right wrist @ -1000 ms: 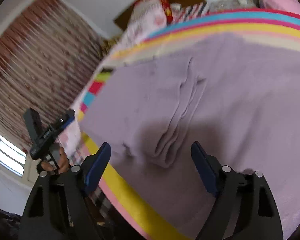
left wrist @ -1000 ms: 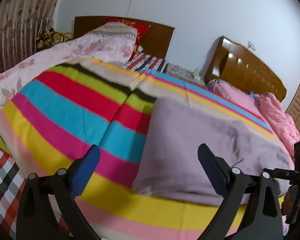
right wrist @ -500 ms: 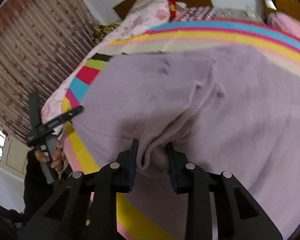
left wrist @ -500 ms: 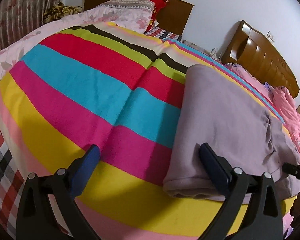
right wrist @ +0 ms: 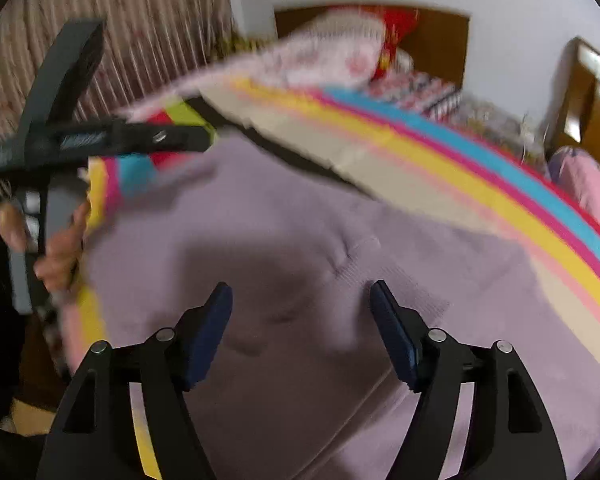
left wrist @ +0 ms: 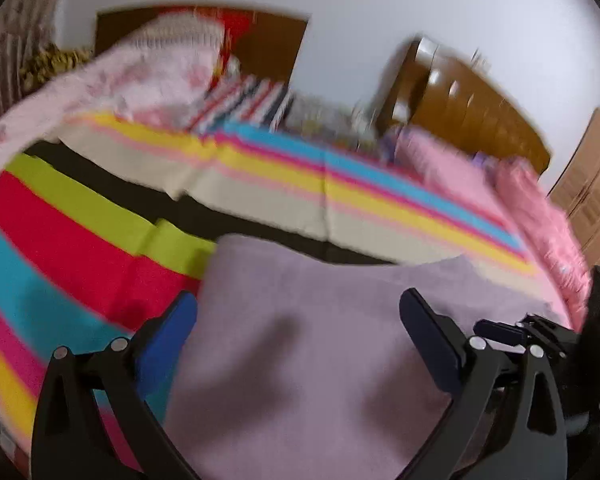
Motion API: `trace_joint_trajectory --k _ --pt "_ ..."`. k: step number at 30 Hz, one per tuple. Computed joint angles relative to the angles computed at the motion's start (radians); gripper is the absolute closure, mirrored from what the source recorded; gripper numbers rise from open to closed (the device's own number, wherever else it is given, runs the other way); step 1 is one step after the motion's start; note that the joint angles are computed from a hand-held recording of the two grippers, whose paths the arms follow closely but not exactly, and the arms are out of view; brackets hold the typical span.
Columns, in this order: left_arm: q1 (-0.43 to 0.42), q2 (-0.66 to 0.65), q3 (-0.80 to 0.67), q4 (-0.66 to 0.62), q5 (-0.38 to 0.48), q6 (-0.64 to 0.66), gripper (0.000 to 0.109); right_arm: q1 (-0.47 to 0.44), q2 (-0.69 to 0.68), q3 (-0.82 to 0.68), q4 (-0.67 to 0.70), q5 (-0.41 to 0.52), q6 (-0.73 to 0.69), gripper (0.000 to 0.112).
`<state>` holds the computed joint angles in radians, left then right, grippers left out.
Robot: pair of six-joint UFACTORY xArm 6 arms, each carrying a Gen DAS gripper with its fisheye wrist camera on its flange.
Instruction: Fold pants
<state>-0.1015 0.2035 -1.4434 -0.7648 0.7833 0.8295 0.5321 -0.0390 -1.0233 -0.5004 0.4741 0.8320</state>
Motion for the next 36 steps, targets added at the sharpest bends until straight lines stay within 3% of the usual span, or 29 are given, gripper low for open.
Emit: trace_joint_trajectory --k 2,5,8,11,13,16,17,19,22,24,25,27,30,32,34,36 --pt "-0.021 0.111 -0.074 0.181 0.021 -0.161 0.008 -0.025 -0.017 0.039 0.048 -0.057 -0.030 0.041" --pt "-0.019 0.098 -0.072 0.221 0.036 -0.191 0.007 -0.008 -0.111 0.087 -0.045 0.013 0.108 0.039" --pt "-0.019 0.003 0.039 0.174 -0.070 -0.162 0.007 0.005 -0.302 0.227 -0.198 0.026 0.262 0.026" --pt "-0.028 -0.061 0.112 0.087 -0.103 -0.072 0.007 0.014 -0.405 0.314 -0.118 0.164 0.198 0.026" --pt "-0.075 -0.067 0.167 0.215 -0.196 -0.116 0.007 0.012 -0.393 0.333 -0.040 0.253 0.136 0.026" --pt "-0.135 -0.066 0.227 0.448 -0.348 -0.271 0.008 0.008 -0.490 0.416 -0.055 0.226 0.183 0.024" --pt "-0.148 -0.095 0.244 0.449 -0.359 -0.283 0.008 0.029 -0.542 0.426 -0.116 0.274 0.230 0.023" --pt "-0.181 -0.183 0.297 0.327 -0.387 -0.207 0.008 0.069 -0.659 0.460 -0.208 0.376 0.321 0.023" --pt "-0.258 -0.265 0.308 0.064 -0.330 0.006 0.007 0.067 -0.842 0.538 -0.226 0.511 0.371 0.023" --pt "-0.355 -0.294 0.319 -0.006 -0.287 0.149 0.007 0.037 -0.920 0.575 -0.203 0.593 0.358 0.023" --pt "-0.416 -0.295 0.339 0.015 -0.327 0.184 0.007 0.012 -0.950 0.593 -0.175 0.626 0.340 0.023" --pt "-0.489 -0.262 0.344 0.100 -0.365 0.146 0.007 -0.051 -1.005 0.645 -0.097 0.668 0.279 0.023" --pt "-0.525 -0.198 0.295 0.149 -0.231 0.094 0.007 -0.081 -1.131 0.754 -0.082 0.587 0.242 0.023" --pt "-0.564 -0.165 0.317 0.323 -0.294 -0.005 0.007 -0.068 -1.189 0.782 -0.089 0.578 0.252 0.023" --pt "-0.577 -0.165 0.335 0.407 -0.294 -0.087 0.008 0.043 -1.256 0.772 -0.154 0.716 0.321 0.023" --pt "-0.586 -0.193 0.335 0.328 -0.259 -0.060 0.007 0.184 -1.326 0.762 -0.225 0.862 0.429 0.023"
